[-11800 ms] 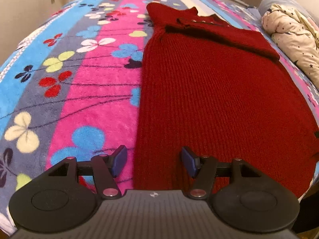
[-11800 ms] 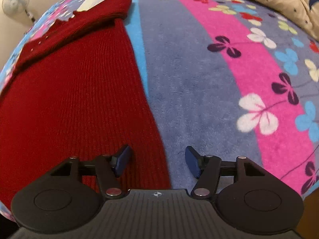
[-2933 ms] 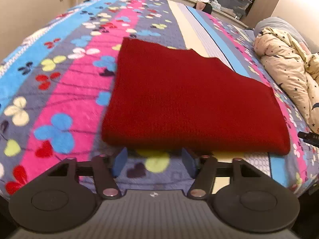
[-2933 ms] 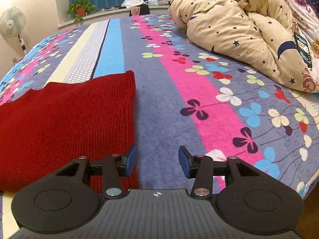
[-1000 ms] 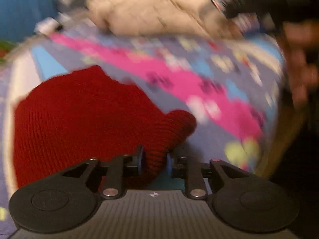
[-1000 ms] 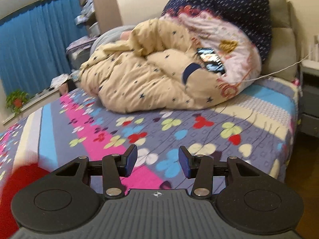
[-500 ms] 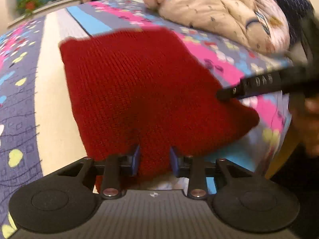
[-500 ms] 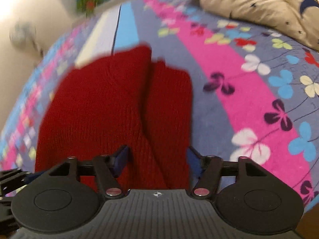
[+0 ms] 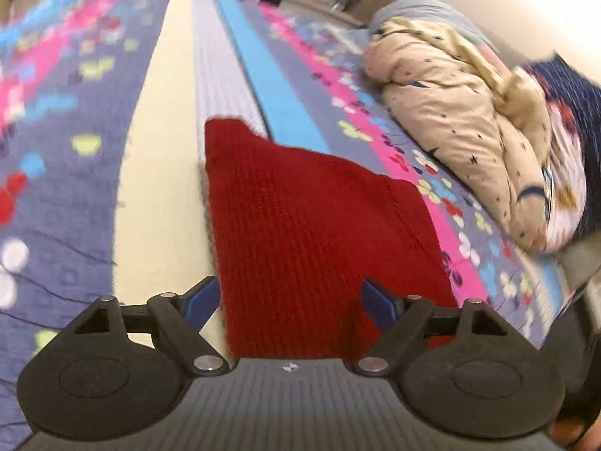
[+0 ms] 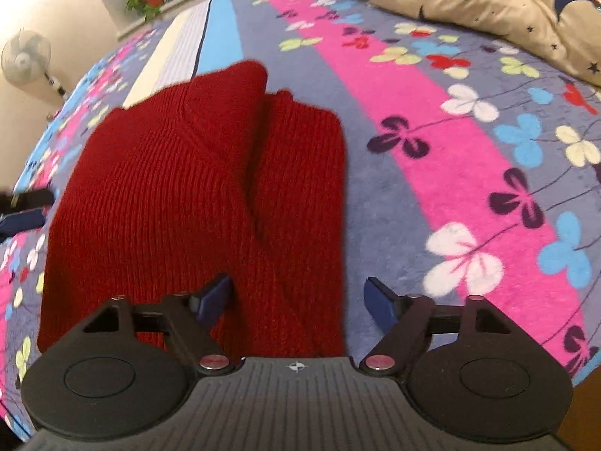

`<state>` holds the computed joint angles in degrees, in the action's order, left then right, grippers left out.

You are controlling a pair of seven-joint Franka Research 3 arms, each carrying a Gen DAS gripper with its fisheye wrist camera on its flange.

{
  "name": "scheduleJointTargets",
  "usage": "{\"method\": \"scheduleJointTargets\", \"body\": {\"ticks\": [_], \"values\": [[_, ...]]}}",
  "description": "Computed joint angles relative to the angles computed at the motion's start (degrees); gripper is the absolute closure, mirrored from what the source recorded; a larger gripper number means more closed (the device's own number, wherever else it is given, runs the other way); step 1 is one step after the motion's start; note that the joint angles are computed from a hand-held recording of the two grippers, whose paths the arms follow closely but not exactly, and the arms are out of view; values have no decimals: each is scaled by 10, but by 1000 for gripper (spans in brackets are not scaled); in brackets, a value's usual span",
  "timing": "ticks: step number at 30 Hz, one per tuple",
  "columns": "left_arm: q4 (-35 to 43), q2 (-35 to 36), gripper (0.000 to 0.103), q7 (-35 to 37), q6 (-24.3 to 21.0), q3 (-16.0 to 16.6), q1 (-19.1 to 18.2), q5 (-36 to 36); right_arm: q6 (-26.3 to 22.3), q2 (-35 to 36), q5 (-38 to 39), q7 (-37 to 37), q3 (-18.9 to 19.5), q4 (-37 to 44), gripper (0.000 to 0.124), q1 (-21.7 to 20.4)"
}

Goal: Fold small clothes

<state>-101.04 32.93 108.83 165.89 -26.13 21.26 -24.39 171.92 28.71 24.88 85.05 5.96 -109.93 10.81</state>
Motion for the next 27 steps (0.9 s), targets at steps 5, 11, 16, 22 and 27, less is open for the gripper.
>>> {"method": "scheduleJointTargets", "body": {"ticks": [5, 11, 16, 22, 27], "values": [[120, 94, 1, -48, -72, 11, -2, -20, -23, 14, 3, 12, 1, 19, 36, -1], [245, 195, 1, -40, -154, -10, 8, -66, -45, 34, 31, 4, 19, 46, 33, -19], [311, 232, 12, -53, -182, 13, -17, -64, -40, 46, 45, -11, 31, 63, 36, -27], [266, 185, 41, 10, -165, 1, 0, -61, -1, 50, 28, -33, 16, 73, 77, 9], [184, 105, 44, 107, -107, -18, 44, -96, 57, 67, 44, -66, 98, 89, 98, -35]]}}
